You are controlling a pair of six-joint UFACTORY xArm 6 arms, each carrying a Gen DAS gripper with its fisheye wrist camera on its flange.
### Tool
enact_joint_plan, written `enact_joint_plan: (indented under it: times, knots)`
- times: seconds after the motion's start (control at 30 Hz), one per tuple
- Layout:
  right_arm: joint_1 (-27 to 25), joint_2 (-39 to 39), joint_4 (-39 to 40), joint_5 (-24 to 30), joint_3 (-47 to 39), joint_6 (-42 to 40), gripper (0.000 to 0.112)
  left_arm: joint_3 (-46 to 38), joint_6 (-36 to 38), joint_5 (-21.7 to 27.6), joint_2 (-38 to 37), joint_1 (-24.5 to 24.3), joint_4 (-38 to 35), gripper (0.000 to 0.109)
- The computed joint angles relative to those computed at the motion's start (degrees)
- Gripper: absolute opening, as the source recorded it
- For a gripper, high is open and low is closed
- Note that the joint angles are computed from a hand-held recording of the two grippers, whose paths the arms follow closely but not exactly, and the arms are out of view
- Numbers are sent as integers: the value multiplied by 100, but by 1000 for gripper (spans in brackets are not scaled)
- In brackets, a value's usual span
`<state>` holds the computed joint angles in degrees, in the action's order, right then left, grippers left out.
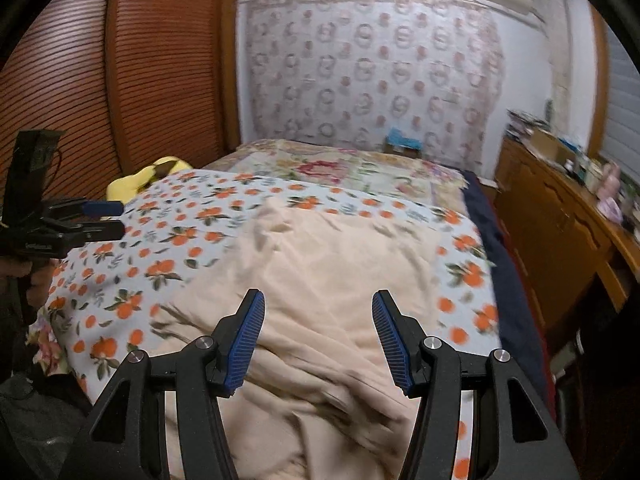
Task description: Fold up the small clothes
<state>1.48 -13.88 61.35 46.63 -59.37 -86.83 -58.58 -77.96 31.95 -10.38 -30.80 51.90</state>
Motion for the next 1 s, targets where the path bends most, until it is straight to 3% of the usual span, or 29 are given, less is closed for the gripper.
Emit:
enact_joint_plan:
  times: [0.43,0.77,1.0]
  knots:
    - [989,507,-810,-32,-320,246,58,706,-246,119,-476,187,-96,78]
    - [1404,833,-1651,227,-603,489,58,1067,-335,31,-598,300,-301,78]
    - [1569,910,-1958,104,-533,568,58,1102,-355,-4,-606,271,-306,78]
